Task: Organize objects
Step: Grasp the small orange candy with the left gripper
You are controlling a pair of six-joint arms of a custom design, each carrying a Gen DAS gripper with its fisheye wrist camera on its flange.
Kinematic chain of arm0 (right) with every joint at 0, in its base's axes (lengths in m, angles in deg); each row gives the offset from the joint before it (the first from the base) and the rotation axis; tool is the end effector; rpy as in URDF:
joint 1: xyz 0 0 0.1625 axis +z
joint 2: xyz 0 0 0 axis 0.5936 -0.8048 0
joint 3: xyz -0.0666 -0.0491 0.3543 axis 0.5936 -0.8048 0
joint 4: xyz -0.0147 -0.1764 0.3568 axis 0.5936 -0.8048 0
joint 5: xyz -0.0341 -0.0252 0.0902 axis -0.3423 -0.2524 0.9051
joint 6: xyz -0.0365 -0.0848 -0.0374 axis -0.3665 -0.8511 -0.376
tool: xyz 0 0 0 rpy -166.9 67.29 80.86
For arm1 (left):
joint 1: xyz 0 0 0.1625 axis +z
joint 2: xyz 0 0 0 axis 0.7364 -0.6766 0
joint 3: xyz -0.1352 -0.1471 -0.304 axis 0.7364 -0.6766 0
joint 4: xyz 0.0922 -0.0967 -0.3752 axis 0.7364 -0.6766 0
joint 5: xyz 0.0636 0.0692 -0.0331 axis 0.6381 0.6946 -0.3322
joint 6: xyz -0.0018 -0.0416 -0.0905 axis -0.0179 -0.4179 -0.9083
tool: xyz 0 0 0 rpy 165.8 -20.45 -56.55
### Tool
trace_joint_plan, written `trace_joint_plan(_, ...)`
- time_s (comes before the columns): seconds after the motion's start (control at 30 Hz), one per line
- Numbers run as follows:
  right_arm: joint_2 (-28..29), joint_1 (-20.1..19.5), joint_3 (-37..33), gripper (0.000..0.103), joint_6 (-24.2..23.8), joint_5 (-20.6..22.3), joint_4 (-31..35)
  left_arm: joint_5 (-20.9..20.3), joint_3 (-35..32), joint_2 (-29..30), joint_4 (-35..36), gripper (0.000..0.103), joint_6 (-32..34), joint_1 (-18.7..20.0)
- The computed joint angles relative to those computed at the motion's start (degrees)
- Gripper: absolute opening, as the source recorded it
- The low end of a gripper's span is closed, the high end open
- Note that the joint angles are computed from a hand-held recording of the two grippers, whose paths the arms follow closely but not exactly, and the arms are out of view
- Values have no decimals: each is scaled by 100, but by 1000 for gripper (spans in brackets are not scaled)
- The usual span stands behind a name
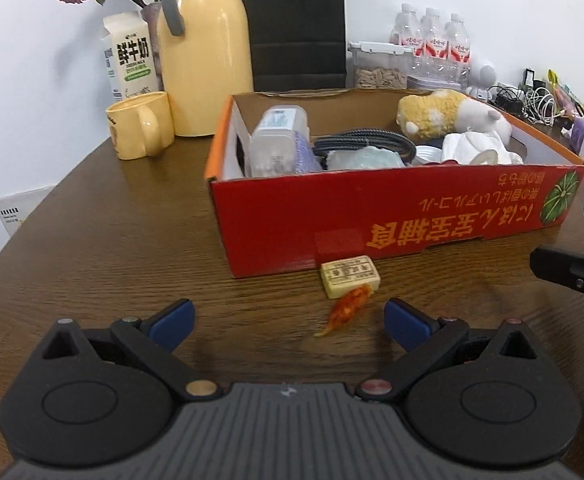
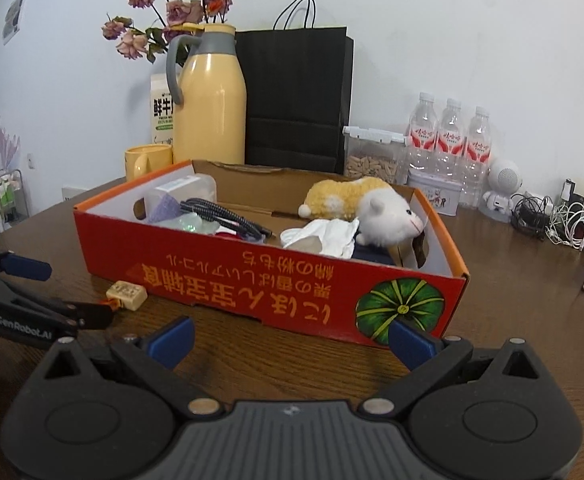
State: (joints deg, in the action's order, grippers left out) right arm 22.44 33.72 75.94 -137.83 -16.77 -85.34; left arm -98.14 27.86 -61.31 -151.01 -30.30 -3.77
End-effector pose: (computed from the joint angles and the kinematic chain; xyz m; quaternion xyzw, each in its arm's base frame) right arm -0.0898 -0.6972 0.3090 0.3871 -0.8085 0.3782 0.2312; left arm -0.3401 -0.6347 -0.1128 0.1408 0.8152 -0.4086 0.3857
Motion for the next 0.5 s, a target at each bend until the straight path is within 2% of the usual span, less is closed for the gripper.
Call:
trace_joint_plan(0.07,10,-4,-2,103,4,8,-16,-99,-2,30,-213,99,195,0)
trace_joint_plan(0.1,10,-8,-6,103,14,23,-6,-153,4,31,-273,92,249,1)
trace_joint_plan(0.13,14,-9,-19,103,26,29,4,-204,0,27,-265,81,265,5)
trace_joint_plan(0.17,21,-9,-29,103,40,26,4,-280,38,13,-332,76,316,12)
trace_joint_plan(0.2,29,-6,-39,103,51,12,4,-400,65,6,-456,62,391,13)
trace_joint_plan(0.23,37,-2,-48,103,57,-6,5,-482,112,-5,-600,42,516,6)
trace_joint_plan(0.27,42,2,-61,103,57,-22,13,-552,137,-7,-703,33,612,1)
trace_joint_plan(0.3,48,5,-67,103,57,-36,11,-655,186,-31,-780,17,661,0)
trace_joint_plan(0.5,99,23,-106,103,57,-149,-14,-894,334,-47,-1257,15,839,-33)
